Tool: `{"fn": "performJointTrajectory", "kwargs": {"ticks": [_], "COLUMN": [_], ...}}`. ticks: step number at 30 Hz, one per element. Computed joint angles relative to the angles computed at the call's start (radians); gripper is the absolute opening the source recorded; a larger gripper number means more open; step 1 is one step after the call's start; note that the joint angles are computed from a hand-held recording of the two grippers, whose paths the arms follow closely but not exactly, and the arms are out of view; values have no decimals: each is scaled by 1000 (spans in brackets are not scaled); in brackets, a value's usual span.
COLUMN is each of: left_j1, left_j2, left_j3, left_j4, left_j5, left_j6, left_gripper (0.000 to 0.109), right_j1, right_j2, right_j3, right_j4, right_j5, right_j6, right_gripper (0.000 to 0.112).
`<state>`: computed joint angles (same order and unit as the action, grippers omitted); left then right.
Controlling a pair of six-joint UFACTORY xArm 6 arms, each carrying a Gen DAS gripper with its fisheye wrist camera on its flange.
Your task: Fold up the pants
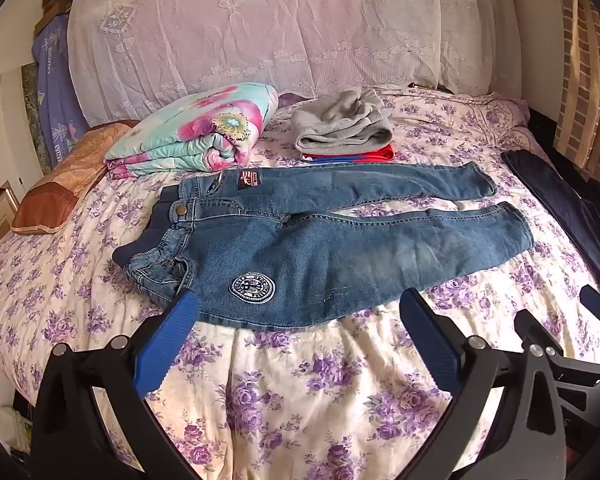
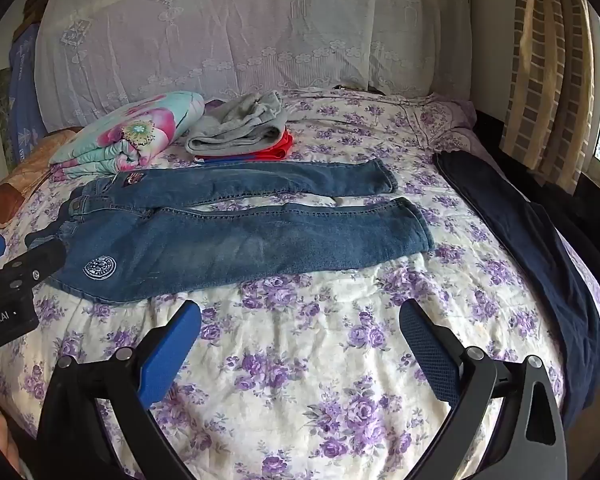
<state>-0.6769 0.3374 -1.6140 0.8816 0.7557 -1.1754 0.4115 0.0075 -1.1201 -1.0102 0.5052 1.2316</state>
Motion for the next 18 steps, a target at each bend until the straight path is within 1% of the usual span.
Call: {"fn": "performJointTrajectory", "kwargs": {"ticks": [7,18], "left_j1": [-1,4], "left_j2": [1,-2], "left_j3": [-3,5], "left_j4": [-1,-14], "left_j5": [7,-6], "left_j6": [5,9], "left_gripper": [98,98], "right_j1": [1,4], "right_j2": [-2,-2], "right_j3": [2,0], "right_j4": [-3,0], "right_j5": [-1,5], "right_j6": [1,0], "right_gripper": [100,100]}}
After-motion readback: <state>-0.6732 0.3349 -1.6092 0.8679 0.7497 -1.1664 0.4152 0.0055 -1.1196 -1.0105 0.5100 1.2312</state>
